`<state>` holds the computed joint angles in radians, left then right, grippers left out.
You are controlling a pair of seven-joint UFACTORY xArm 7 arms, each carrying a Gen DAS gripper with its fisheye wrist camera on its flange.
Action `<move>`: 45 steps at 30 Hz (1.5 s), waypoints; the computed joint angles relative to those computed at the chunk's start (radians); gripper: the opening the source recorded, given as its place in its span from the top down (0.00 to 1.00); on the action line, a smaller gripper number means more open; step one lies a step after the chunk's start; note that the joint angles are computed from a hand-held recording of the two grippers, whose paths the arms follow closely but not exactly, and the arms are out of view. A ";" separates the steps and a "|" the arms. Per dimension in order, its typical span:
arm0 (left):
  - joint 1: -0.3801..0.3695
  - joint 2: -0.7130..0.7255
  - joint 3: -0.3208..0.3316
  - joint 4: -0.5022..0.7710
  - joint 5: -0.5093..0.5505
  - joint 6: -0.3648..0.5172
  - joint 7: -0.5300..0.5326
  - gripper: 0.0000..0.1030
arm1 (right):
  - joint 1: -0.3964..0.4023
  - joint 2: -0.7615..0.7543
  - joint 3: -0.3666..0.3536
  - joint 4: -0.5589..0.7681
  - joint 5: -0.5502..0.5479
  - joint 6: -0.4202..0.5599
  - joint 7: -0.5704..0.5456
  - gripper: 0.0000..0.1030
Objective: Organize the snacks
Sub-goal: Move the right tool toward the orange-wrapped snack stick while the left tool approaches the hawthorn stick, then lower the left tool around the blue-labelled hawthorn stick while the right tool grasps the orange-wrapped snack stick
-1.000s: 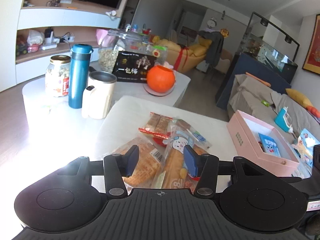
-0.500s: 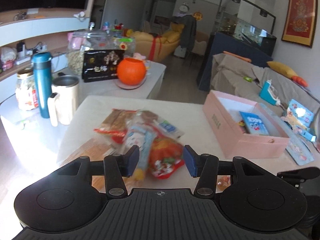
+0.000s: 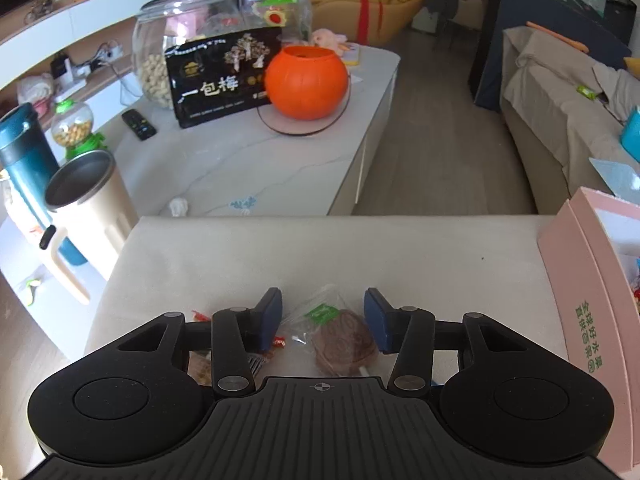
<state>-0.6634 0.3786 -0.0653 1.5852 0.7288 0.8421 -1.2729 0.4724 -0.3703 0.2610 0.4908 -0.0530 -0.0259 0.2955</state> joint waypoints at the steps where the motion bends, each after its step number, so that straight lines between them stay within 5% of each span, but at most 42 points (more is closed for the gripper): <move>1: -0.004 0.000 -0.001 0.000 0.010 0.003 0.013 0.51 | 0.043 0.007 -0.046 -0.002 0.017 -0.011 -0.014 0.26; 9: -0.021 -0.152 -0.076 -0.248 0.038 -0.208 0.065 0.54 | 0.109 0.019 -0.120 -0.010 0.075 -0.047 -0.030 0.26; 16: 0.001 -0.295 -0.149 -0.484 0.004 -0.479 -0.048 0.58 | 0.077 0.028 -0.088 -0.004 0.072 -0.047 -0.028 0.25; 18: 0.002 -0.336 -0.156 -0.532 0.073 -0.523 -0.146 0.58 | 0.066 0.030 -0.077 -0.002 0.067 -0.045 -0.024 0.25; 22: 0.018 -0.442 -0.222 -0.572 0.264 -0.397 -0.351 0.58 | 0.022 0.029 -0.032 0.003 0.048 -0.034 -0.011 0.24; 25: 0.024 -0.494 -0.267 -0.592 0.140 -0.314 -0.254 0.58 | -0.037 0.028 0.027 0.012 0.018 -0.019 0.012 0.24; 28: 0.041 -0.512 -0.283 -0.649 0.017 -0.434 -0.232 0.58 | -0.079 0.022 0.068 0.015 -0.010 -0.009 0.036 0.23; 30: 0.072 -0.492 -0.322 -0.652 0.056 -0.476 -0.318 0.58 | -0.098 0.014 0.085 0.012 -0.024 -0.007 0.056 0.23; 32: 0.084 -0.449 -0.355 -0.604 0.150 -0.421 -0.408 0.58 | -0.101 0.011 0.083 0.008 -0.029 -0.008 0.071 0.23; 34: 0.060 -0.391 -0.351 -0.539 0.198 -0.352 -0.436 0.58 | -0.133 0.004 0.113 0.009 -0.045 0.000 0.094 0.23; 38: -0.021 -0.263 -0.330 -0.382 0.215 -0.125 -0.290 0.53 | -0.191 -0.005 0.177 0.024 -0.107 0.040 0.127 0.18; 45: -0.115 -0.269 -0.256 -0.391 0.266 -0.098 -0.308 0.53 | -0.136 0.007 0.116 0.025 -0.126 0.038 0.127 0.14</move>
<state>-0.7785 0.1101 -0.3216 1.1946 0.9948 0.7444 -1.5809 0.3359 -0.3633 0.3768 0.5163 -0.1788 0.0120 0.4221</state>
